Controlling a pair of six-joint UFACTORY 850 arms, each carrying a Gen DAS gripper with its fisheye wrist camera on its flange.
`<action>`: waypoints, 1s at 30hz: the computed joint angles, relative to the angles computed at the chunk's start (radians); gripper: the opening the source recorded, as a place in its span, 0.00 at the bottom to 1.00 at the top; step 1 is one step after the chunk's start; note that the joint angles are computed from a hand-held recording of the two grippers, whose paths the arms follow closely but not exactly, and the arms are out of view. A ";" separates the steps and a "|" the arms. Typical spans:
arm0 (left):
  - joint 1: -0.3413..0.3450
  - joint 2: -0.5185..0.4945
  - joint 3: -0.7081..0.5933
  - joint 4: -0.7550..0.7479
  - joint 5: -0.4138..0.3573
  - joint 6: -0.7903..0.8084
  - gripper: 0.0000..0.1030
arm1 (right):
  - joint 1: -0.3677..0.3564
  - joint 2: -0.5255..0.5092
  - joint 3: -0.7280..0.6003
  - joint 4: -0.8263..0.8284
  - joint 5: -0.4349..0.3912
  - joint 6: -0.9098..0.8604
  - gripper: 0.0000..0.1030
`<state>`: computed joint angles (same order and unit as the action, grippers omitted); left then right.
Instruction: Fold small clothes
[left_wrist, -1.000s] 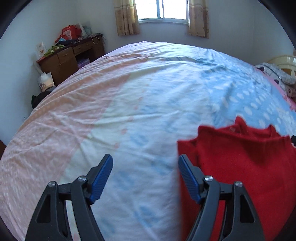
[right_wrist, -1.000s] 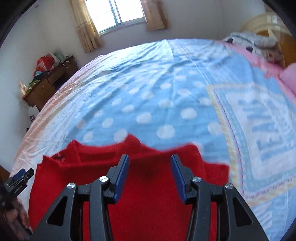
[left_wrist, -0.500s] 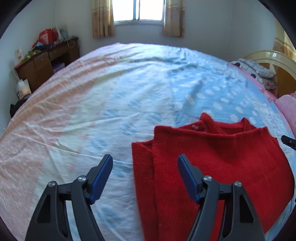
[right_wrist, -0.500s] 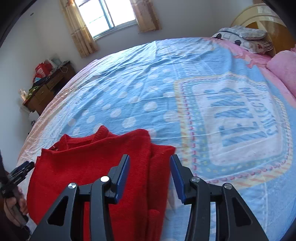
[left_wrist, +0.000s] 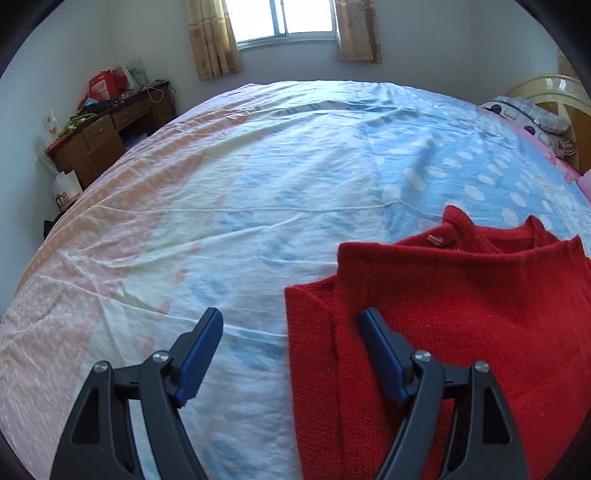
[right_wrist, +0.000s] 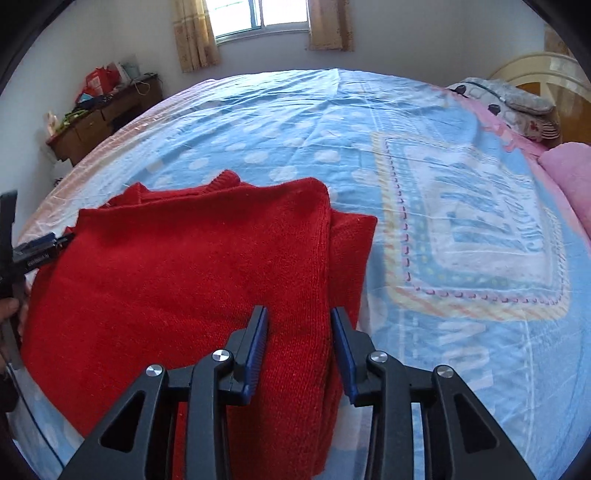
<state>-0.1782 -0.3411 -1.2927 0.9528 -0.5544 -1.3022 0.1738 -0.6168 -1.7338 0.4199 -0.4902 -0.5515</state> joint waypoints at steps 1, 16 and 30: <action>0.002 0.013 0.010 -0.007 0.002 -0.006 0.78 | -0.003 0.011 0.024 0.033 0.026 -0.034 0.35; -0.116 0.240 0.272 0.125 0.037 -0.160 0.82 | -0.036 0.217 0.299 0.272 0.058 -0.308 0.32; -0.118 0.255 0.329 0.164 0.037 -0.296 0.98 | 0.001 0.298 0.366 0.428 0.115 -0.439 0.32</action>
